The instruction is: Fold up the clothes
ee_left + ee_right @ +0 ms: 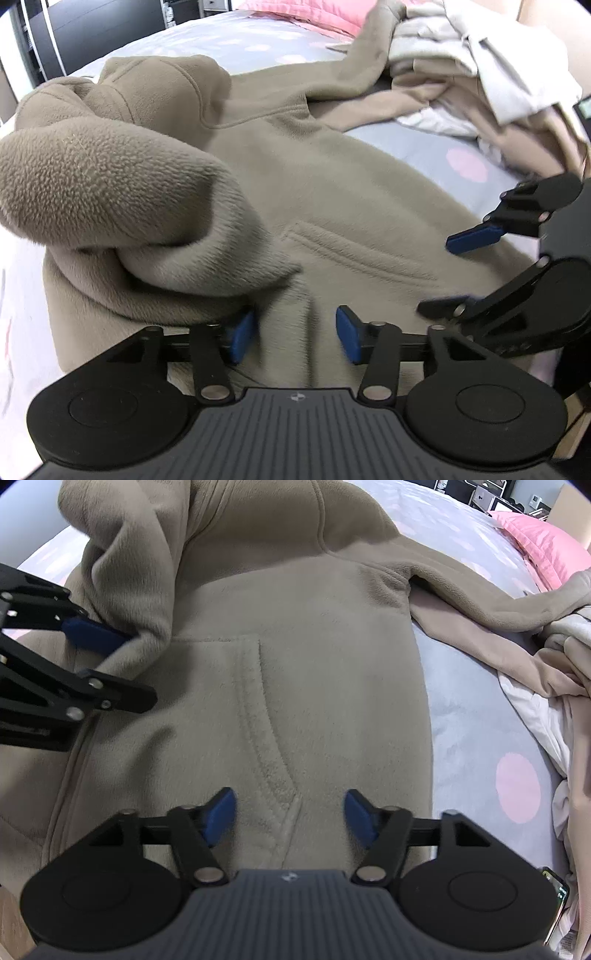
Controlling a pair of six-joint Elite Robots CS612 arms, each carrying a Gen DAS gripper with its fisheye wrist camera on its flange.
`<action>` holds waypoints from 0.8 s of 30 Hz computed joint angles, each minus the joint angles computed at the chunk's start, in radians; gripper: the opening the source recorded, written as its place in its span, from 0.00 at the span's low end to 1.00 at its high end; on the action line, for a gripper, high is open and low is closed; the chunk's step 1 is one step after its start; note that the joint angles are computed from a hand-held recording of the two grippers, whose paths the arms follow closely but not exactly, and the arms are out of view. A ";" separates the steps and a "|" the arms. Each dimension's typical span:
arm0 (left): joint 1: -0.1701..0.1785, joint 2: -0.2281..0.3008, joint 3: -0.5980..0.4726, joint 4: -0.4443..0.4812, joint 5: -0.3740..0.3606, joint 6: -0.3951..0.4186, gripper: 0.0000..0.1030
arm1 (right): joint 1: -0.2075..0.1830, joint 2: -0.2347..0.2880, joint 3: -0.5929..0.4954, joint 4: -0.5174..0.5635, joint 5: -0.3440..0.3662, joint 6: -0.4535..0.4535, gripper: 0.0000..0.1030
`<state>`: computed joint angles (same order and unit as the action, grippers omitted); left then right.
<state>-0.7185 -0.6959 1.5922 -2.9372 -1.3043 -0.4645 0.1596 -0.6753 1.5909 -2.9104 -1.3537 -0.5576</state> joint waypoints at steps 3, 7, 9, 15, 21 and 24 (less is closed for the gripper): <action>-0.002 -0.022 0.018 -0.005 -0.013 -0.014 0.48 | -0.002 0.002 0.001 -0.001 -0.004 -0.006 0.69; -0.001 -0.055 0.047 -0.017 -0.040 -0.038 0.48 | -0.004 0.004 -0.003 0.008 -0.008 -0.003 0.69; 0.005 -0.075 0.068 -0.026 -0.062 -0.078 0.48 | -0.004 0.004 -0.005 0.011 -0.012 -0.005 0.69; 0.030 -0.144 0.144 -0.039 -0.068 -0.165 0.48 | -0.001 0.008 -0.010 0.019 -0.020 -0.014 0.69; 0.071 -0.178 0.180 -0.004 0.028 -0.246 0.48 | 0.005 0.010 -0.012 0.022 -0.029 -0.023 0.69; 0.110 -0.157 0.171 -0.017 0.025 -0.298 0.48 | 0.008 0.012 -0.013 0.020 -0.033 -0.032 0.70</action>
<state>-0.6087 -0.8530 1.7635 -2.9543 -1.2788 -0.7623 0.1671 -0.6637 1.5783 -2.8899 -1.3869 -0.5897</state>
